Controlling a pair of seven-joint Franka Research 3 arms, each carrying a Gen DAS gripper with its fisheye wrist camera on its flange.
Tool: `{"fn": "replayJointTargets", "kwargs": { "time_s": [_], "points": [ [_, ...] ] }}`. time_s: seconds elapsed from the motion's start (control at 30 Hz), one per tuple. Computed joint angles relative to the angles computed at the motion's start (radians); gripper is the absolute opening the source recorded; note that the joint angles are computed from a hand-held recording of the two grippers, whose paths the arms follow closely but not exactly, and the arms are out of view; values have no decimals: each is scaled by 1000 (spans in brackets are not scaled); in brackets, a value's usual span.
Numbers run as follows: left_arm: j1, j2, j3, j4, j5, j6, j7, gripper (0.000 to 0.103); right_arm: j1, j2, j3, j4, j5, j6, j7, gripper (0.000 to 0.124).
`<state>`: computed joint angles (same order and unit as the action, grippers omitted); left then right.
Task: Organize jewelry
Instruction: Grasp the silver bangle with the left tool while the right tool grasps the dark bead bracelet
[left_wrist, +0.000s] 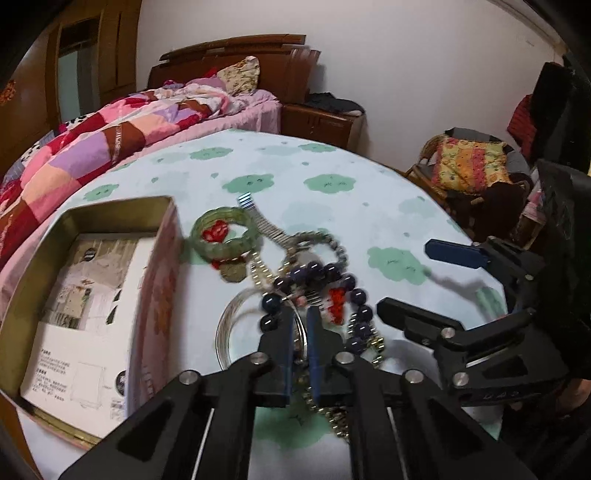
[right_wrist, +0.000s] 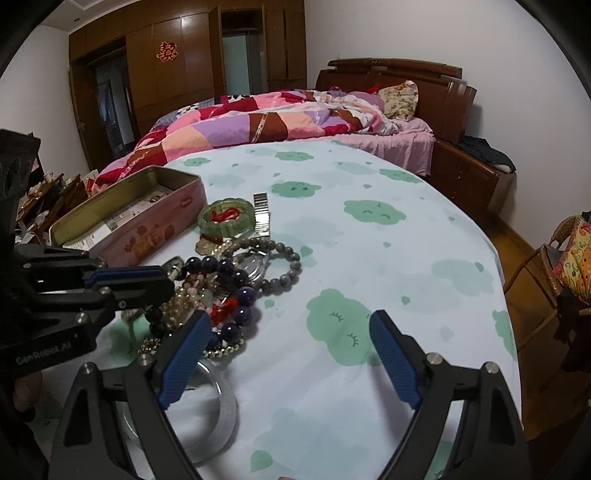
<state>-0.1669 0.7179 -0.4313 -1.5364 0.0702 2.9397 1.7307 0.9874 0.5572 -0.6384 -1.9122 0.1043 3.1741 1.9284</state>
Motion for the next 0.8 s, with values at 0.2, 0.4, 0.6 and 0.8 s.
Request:
{"fn": "replayJointTargets", "kwargs": {
  "time_s": [0.2,0.4,0.6,0.8],
  "points": [
    [31,-44,-19,-66,-3,62,-2,3,-59,-7,53,32,-30,-44,-4,76],
    [72,-85,-47,-116,19,150,-27,3,-242,-14,243,120,-78,-120,-46,57],
    [78,-108,-32,-131,73,201,-86,3,-419,16,442,219,-99,-232,-124,29],
    [91,-109,-29,-127,113,214,-126,3,-524,-5,580,198,-57,-189,-208,16]
  ]
}}
